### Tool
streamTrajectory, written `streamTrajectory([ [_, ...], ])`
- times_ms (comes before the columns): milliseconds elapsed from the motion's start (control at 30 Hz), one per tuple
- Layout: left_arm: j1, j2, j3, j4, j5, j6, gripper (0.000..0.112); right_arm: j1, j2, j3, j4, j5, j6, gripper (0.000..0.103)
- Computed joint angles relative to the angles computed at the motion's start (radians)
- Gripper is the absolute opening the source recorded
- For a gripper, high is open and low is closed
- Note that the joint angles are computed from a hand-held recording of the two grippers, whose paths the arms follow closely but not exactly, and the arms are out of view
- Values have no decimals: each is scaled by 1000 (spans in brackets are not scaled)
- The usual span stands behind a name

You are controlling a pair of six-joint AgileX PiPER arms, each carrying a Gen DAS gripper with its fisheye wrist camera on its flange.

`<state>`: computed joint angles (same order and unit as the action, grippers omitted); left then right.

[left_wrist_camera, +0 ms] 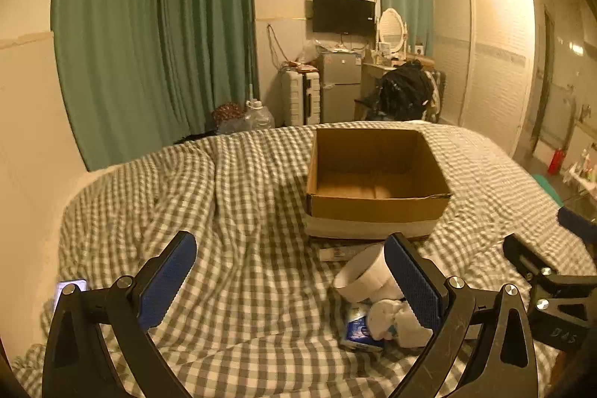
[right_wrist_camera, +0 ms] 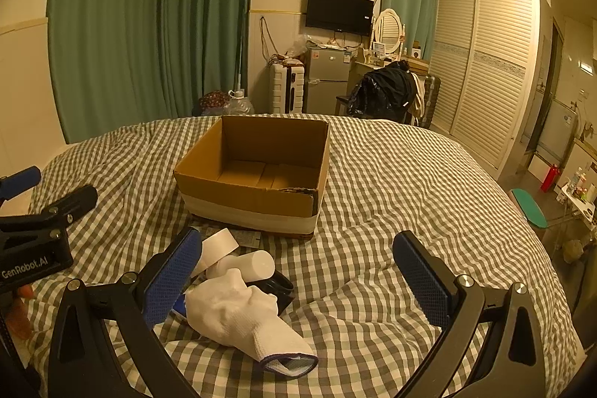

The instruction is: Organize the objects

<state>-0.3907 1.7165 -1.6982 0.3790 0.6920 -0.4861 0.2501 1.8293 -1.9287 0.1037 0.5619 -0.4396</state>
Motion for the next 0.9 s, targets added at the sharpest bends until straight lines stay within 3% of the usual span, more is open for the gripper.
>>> streamTrajectory([
  [67,-1,8,-8,5,12,-24,103,2,1,0,-4,0,0,103],
  [200,-31,11,8,150,23,-152,103,5,1,2,4,5,-22,103],
  [333,-12,10,6,95,12,-86,103,-6,-5,9,101,45,-108,103],
  [600,3,85,-28,30,59,-11,103,47,69,2,-90,104,-33,103],
  [833,30,182,-86,-82,123,70,103,40,202,-153,-107,256,-36,92],
  [900,19,226,-146,-63,187,-28,103,42,248,-217,-110,322,-42,89],
])
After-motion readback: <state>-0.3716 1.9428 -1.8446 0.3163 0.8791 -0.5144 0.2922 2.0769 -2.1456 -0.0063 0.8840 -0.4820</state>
